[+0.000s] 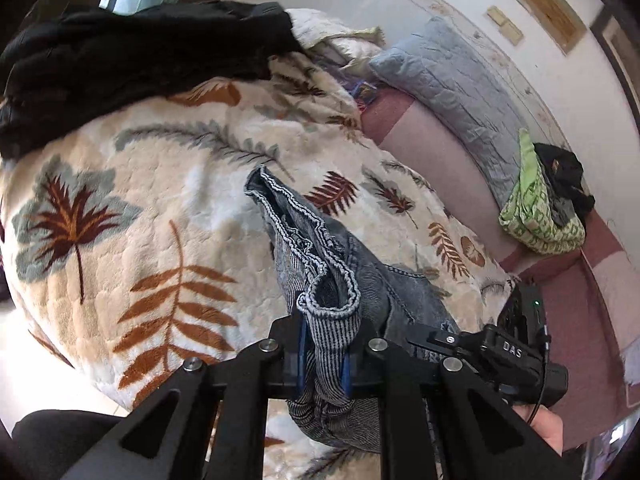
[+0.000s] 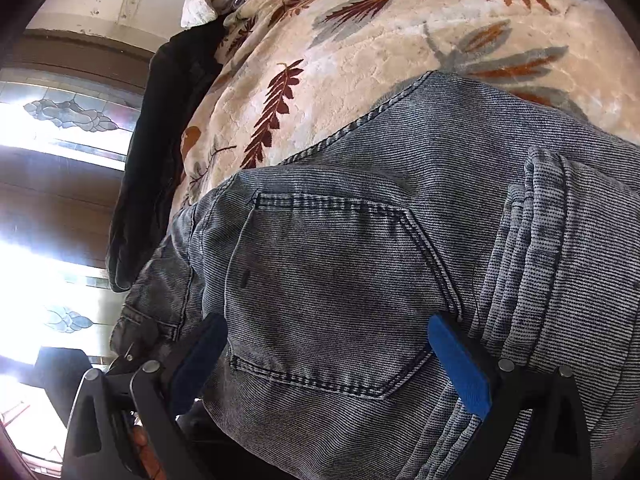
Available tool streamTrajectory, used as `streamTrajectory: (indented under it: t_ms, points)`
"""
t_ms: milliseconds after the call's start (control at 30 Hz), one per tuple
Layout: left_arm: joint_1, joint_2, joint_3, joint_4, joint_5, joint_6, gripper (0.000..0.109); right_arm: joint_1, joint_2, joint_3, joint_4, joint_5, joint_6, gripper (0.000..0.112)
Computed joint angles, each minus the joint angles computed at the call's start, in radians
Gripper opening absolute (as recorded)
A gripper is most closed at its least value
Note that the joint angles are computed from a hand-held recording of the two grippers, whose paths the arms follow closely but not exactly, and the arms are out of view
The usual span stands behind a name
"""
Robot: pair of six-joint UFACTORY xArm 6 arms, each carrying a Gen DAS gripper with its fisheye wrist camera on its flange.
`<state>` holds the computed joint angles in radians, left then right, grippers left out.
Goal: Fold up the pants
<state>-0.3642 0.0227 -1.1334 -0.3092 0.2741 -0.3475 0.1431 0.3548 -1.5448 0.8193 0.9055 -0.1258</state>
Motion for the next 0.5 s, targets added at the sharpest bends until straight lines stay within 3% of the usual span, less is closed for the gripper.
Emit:
streamTrajectory:
  t_ms: [100, 267, 500]
  points:
    - [-0.032, 0.003, -0.033, 0.133, -0.008, -0.058, 0.013, -0.022, 0.006, -0.007, 0.062, 0.028, -0.014, 0.103]
    - [-0.076, 0.027, -0.116, 0.25, 0.011, -0.082, 0.013, -0.135, -0.102, 0.148, 0.375, 0.049, -0.137, 0.1]
    - [-0.209, 0.102, -0.253, 0.411, 0.027, -0.075, 0.013, -0.325, -0.387, 0.443, 0.408, -0.009, -0.275, 0.1]
